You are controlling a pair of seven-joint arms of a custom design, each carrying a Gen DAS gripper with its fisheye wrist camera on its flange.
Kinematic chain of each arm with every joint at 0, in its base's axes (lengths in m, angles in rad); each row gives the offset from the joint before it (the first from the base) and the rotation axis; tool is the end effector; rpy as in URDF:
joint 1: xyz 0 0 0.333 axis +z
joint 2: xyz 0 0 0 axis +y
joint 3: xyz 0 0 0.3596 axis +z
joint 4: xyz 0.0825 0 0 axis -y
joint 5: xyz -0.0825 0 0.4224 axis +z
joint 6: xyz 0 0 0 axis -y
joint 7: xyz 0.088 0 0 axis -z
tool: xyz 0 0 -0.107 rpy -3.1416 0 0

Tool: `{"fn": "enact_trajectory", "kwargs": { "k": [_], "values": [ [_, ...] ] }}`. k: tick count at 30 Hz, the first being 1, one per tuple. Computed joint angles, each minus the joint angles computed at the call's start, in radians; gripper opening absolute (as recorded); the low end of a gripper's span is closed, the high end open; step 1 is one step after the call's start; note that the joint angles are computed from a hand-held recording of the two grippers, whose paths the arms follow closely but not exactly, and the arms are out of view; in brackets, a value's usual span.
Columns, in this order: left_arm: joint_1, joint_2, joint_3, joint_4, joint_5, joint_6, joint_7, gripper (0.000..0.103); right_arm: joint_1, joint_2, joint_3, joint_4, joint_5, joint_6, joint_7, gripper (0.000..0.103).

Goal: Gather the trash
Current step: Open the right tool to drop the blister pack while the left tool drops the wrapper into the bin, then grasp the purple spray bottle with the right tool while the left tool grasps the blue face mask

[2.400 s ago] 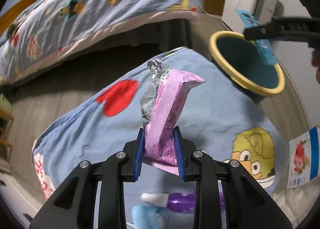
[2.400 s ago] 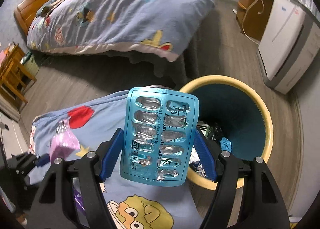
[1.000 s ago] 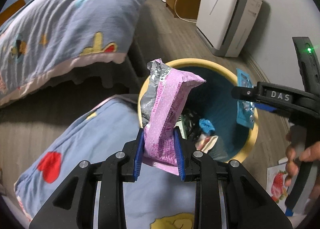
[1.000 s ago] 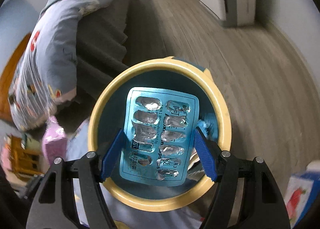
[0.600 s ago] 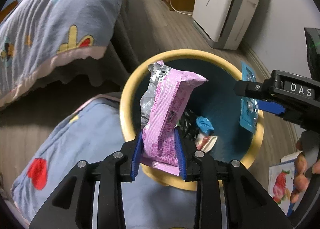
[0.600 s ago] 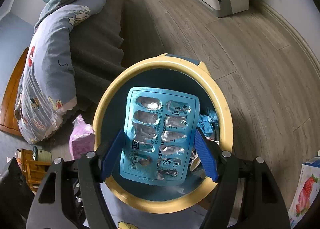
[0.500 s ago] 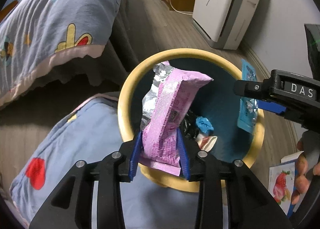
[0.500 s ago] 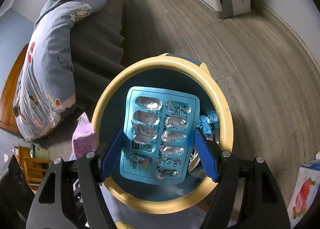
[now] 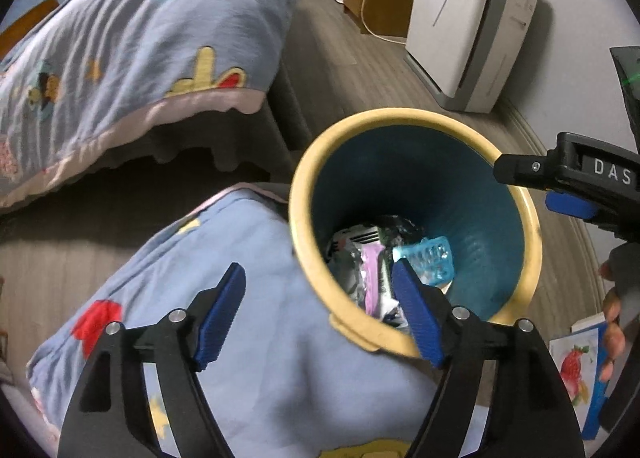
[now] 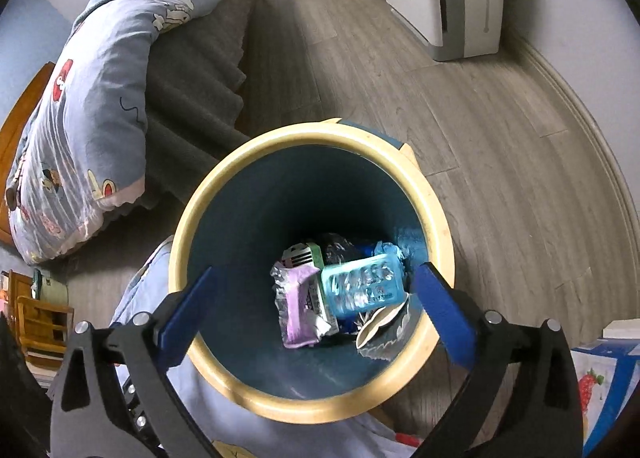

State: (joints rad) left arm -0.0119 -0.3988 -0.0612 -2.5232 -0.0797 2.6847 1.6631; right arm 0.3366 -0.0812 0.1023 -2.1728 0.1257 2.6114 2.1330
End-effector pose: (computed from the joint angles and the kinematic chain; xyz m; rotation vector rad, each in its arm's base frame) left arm 0.4693 -0.0336 0.5003 -1.8088 2.0115 -0.5743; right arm 0.5347 0.2494 0.5100 -1.6446 2.0384 -0.0898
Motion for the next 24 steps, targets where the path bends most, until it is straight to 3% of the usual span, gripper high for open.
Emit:
{"fn": "enact_trajectory", "kwargs": {
  "k": [6,10,13,17,24],
  "values": [
    [0.023,-0.103,0.009,-0.038,0.019,-0.034,-0.019,0.085,0.001,-0.055,0.02,0.012,-0.094,-0.052,0.045,0.097],
    [0.041,-0.235,0.034,-0.088,0.03,-0.074,0.004,0.089,0.006,-0.105,0.048,0.006,-0.193,-0.059,0.065,0.097],
    [0.074,-0.346,0.058,-0.127,0.05,-0.119,0.021,0.091,0.03,-0.129,0.07,0.022,-0.23,-0.126,0.052,0.097],
    [0.127,-0.515,0.109,-0.18,0.058,-0.201,0.053,0.093,0.065,-0.191,0.092,-0.003,-0.225,-0.083,0.041,0.097],
    [0.282,-0.813,0.186,-0.271,0.111,-0.357,0.118,0.094,0.149,-0.262,0.145,-0.046,-0.227,-0.069,-0.054,0.097]
  ]
}}
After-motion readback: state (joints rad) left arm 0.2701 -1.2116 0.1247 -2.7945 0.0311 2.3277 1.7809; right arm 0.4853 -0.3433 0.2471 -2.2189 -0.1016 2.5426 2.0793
